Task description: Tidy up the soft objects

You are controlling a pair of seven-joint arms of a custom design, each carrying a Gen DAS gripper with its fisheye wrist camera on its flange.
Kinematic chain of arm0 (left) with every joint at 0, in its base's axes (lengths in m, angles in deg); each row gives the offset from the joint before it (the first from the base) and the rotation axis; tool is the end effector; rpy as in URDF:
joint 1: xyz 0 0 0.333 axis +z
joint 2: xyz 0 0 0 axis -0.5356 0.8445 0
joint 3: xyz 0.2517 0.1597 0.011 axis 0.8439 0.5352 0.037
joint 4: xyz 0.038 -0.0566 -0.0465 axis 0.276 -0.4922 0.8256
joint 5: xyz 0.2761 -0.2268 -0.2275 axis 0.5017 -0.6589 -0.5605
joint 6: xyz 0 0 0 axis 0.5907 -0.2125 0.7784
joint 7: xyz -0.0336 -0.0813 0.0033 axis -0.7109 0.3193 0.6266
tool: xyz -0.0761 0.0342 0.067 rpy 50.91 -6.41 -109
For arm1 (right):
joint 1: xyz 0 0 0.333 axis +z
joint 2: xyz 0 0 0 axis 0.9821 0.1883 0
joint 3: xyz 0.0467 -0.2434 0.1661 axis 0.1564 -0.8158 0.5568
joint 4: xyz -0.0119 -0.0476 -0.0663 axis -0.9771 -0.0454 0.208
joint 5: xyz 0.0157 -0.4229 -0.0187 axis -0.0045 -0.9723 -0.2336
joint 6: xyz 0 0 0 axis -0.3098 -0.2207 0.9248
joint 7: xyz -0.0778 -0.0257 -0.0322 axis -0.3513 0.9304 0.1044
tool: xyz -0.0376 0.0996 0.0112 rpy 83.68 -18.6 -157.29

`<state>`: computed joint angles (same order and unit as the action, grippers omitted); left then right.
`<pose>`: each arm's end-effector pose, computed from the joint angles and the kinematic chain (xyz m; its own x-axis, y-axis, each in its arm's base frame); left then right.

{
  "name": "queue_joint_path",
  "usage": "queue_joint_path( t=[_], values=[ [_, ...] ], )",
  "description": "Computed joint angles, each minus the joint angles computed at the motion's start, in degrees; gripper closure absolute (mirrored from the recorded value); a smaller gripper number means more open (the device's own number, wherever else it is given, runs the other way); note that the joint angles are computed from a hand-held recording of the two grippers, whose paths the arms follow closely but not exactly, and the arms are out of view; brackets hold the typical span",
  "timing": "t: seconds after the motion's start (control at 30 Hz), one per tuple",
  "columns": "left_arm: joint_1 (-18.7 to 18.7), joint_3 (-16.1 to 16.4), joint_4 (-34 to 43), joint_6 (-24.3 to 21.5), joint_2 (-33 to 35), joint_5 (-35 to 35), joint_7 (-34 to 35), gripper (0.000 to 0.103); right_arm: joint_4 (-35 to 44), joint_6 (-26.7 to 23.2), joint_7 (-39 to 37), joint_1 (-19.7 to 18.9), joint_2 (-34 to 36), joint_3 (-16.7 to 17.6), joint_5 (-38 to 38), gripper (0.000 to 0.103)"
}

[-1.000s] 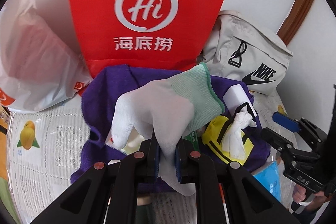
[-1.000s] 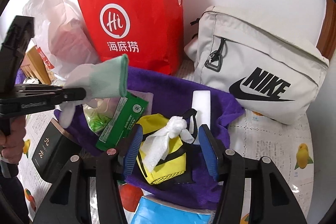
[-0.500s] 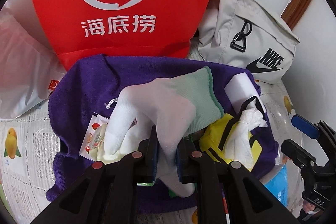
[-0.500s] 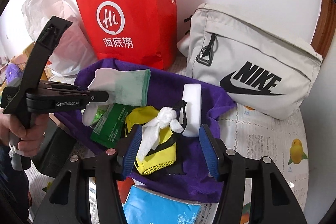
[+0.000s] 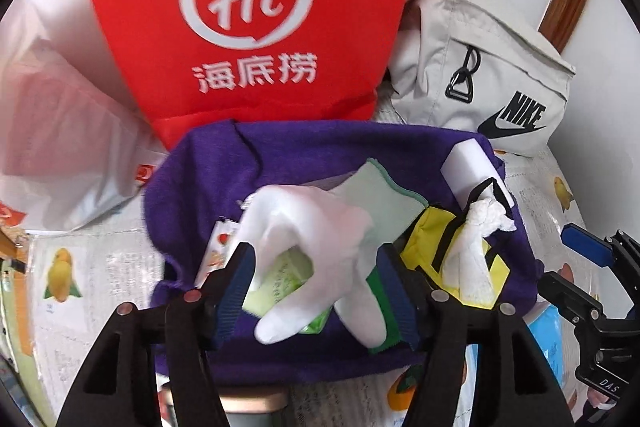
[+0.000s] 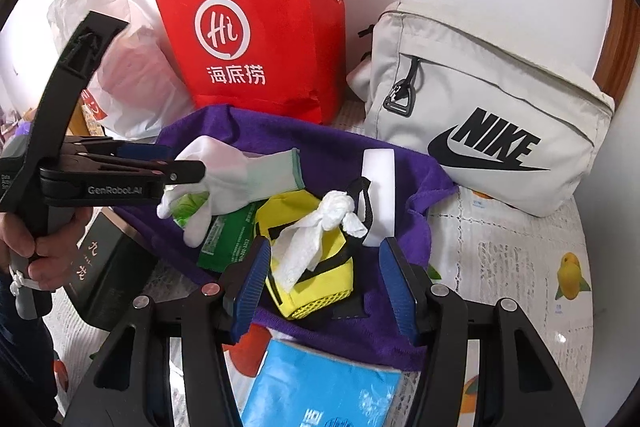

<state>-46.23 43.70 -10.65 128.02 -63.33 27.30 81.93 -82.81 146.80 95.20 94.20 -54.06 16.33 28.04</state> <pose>0.6572 -0.3010 0.3727 -0.4063 -0.9113 0.0667 -0.8086 0.3246 -0.4908 0.5440 0.2010 0.3590 0.0332 -0.9969 -0.0711 -0.7979 0.0163 -0.6026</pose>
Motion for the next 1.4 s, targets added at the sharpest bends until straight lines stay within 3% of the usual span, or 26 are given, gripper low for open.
queue_joint_path(
  t=[0.1,0.17,0.27,0.4,0.63,0.83,0.97,1.2,1.4],
  values=[
    [-0.1,0.6,-4.8,2.9,-4.0,1.0,-1.2,0.040,-0.9,-1.2,6.7,0.2,-2.1,0.1,-6.1,0.030],
    [0.3,0.5,-8.1,4.0,-7.0,1.0,-1.4,0.033,-1.5,-2.3,10.1,-0.2,-3.6,1.0,-9.1,0.029],
    [-0.1,1.3,-13.4,6.0,-11.8,3.3,-3.8,0.026,-2.8,-4.1,12.3,-0.6,-6.2,2.6,-10.0,0.029],
    [0.6,0.7,-20.7,7.9,-18.6,3.8,-4.7,0.022,-5.1,-5.3,16.3,-1.4,-10.0,5.3,-12.1,0.017],
    [1.4,-0.2,-35.1,12.5,-32.7,2.0,-7.5,0.002,-9.9,-8.2,23.5,-2.5,-18.4,11.3,-15.3,0.011],
    [0.2,-0.8,-44.9,12.9,-43.9,-0.7,-8.1,0.001,-15.9,-9.6,23.8,-0.8,-26.9,14.2,-9.6,0.011],
    [2.6,-4.8,-51.2,12.3,-52.1,3.2,-14.6,0.001,-20.2,-12.1,23.0,1.0,-33.2,16.0,-4.2,0.011],
    [-2.9,-3.2,-60.3,10.6,-63.6,1.6,-17.3,0.001,-25.9,-18.6,23.5,4.0,-43.2,20.1,1.6,0.011],
    [-6.1,-2.7,-65.8,9.4,-71.4,0.0,-18.7,0.001,-29.6,-21.4,23.9,7.7,-49.1,21.5,4.5,0.011]
  ],
)
